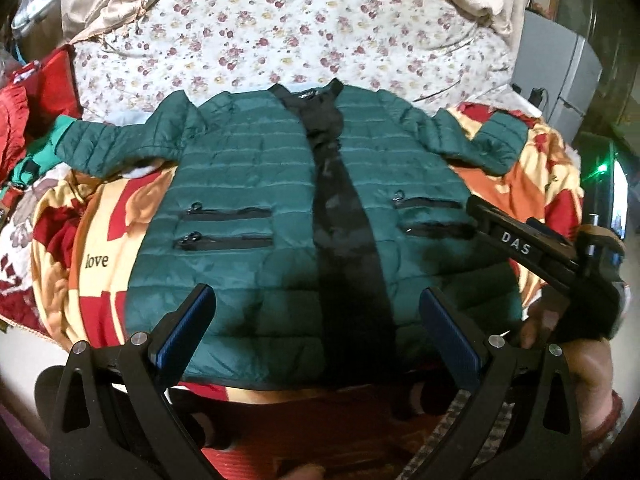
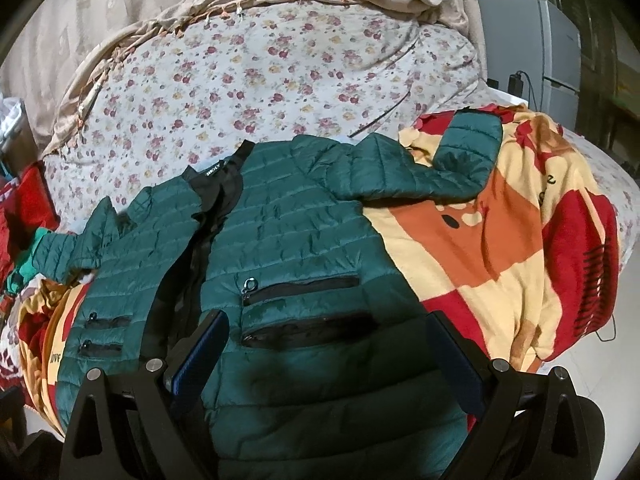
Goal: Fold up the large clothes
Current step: 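Position both grippers over the green puffer jacket's front panels, then grasp the jacket sleeve cuff with the right gripper and lift it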
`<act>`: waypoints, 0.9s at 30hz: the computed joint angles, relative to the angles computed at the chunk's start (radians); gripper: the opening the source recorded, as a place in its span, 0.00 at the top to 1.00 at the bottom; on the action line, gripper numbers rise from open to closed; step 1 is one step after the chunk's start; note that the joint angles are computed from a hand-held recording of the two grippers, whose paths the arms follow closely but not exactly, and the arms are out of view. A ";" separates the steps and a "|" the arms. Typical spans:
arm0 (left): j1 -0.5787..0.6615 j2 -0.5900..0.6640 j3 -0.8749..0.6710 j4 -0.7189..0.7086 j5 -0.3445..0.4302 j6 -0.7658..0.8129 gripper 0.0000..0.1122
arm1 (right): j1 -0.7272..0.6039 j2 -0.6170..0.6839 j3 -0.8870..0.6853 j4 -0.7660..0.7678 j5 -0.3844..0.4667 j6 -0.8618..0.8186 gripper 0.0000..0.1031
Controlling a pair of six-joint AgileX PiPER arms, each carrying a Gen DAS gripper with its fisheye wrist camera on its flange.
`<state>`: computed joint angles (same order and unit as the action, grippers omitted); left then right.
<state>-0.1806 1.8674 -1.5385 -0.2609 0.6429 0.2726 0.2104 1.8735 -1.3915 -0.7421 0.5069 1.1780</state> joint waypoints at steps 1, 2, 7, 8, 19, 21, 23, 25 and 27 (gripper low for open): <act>0.006 -0.001 0.002 -0.028 0.002 0.023 0.09 | -0.001 -0.003 0.003 -0.007 0.000 0.007 0.05; 0.017 -0.003 0.006 -0.071 0.006 0.058 0.09 | -0.003 -0.002 0.002 -0.008 -0.001 0.009 0.05; 0.050 -0.009 0.009 -0.247 0.036 0.219 0.09 | -0.020 0.009 -0.004 0.040 -0.008 -0.029 0.05; 0.053 -0.017 0.018 -0.273 0.032 0.250 0.09 | -0.022 0.011 -0.005 0.041 -0.008 -0.032 0.05; 0.050 -0.064 0.051 -0.363 -0.077 0.415 0.09 | -0.079 0.005 0.020 -0.098 -0.023 0.103 0.16; 0.042 -0.036 0.001 -0.314 -0.110 0.380 0.09 | -0.140 0.021 -0.007 0.033 -0.060 -0.019 0.20; 0.039 0.005 -0.062 -0.252 -0.140 0.317 0.09 | -0.200 0.052 -0.055 0.145 -0.057 -0.130 0.24; 0.033 0.048 -0.123 -0.158 -0.180 0.207 0.09 | -0.255 0.091 -0.117 0.207 -0.030 -0.208 0.25; 0.032 0.093 -0.184 -0.062 -0.182 0.079 0.09 | -0.316 0.132 -0.179 0.264 -0.025 -0.282 0.25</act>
<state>-0.1483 1.9605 -1.7228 -0.3225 0.4608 0.3513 -0.1052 2.0053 -1.5702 -0.4785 0.4819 0.8960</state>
